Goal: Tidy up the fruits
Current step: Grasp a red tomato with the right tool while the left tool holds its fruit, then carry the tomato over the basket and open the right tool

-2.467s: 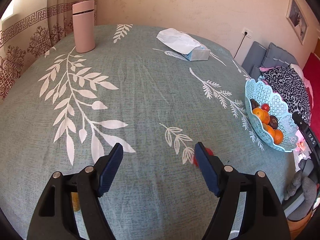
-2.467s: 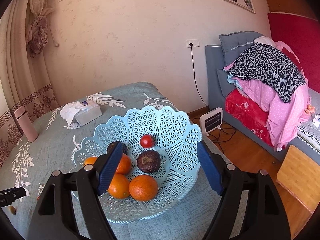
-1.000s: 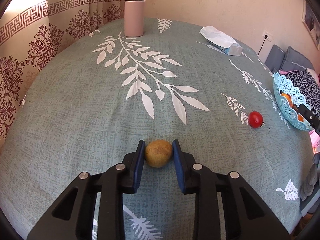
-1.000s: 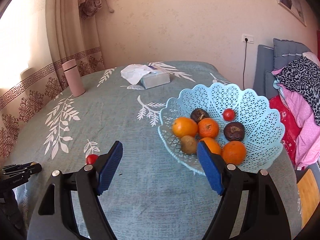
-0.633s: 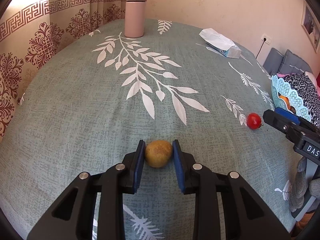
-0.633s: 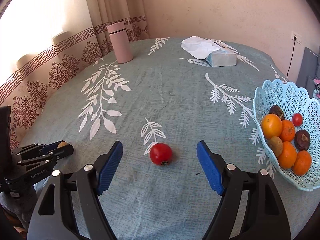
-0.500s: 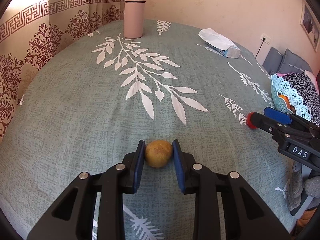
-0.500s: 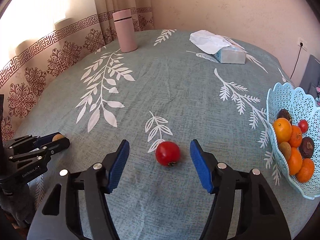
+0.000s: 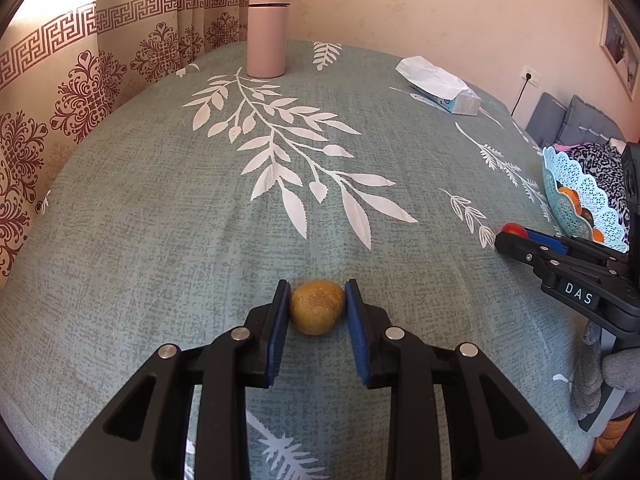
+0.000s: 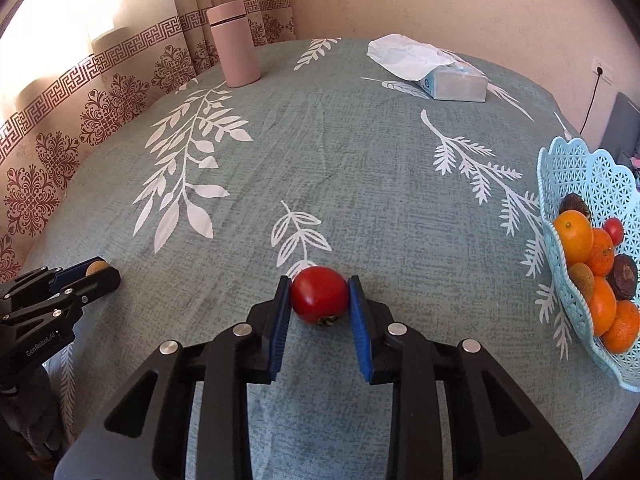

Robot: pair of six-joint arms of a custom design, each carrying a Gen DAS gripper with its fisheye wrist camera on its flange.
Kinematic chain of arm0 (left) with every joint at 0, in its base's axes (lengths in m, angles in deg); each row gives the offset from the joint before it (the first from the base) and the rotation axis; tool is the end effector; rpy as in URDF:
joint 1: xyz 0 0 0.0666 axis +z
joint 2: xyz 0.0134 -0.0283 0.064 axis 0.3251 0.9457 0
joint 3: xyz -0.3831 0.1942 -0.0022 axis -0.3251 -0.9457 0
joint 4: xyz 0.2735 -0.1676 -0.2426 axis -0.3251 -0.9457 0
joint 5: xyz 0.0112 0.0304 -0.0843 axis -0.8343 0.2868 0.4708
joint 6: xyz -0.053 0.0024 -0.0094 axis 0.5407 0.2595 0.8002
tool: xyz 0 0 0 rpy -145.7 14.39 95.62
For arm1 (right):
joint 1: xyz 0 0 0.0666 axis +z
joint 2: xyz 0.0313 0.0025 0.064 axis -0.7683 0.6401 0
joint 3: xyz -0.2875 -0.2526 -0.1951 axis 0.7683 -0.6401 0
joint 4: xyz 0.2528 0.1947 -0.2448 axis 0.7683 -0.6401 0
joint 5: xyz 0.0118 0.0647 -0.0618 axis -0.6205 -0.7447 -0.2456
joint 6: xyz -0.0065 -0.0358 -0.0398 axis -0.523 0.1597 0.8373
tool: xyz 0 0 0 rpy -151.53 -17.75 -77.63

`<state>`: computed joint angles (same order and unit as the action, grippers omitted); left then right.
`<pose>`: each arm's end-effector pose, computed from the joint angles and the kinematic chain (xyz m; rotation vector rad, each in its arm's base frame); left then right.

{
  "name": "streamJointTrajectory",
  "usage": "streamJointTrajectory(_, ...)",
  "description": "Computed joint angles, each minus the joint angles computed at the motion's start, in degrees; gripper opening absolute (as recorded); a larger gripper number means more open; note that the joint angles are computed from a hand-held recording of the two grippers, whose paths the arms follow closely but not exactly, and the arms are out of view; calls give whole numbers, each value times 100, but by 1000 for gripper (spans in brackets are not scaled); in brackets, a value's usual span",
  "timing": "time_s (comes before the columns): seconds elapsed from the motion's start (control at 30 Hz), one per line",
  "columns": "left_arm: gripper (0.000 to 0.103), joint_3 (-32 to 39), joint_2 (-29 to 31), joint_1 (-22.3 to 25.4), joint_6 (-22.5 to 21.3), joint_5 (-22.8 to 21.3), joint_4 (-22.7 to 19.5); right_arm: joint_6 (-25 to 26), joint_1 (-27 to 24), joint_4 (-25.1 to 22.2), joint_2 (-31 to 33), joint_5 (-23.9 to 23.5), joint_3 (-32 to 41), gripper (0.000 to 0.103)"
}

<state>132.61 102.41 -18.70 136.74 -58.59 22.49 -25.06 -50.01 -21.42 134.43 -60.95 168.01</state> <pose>0.4446 -0.3189 0.4001 -0.6377 2.3453 0.0807 0.5884 0.0197 0.4117 -0.9221 2.3375 0.4772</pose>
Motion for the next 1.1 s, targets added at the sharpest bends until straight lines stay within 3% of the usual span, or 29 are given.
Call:
streamJointTrajectory(0.6,28,513,342,-196,-41,-682,-771,-596,-583,469,-252,-455,18,29)
streamJointTrajectory(1.1,28,607,329,-296,-273,-774,-575,-1440,-1193,995,-85,-448,338,29)
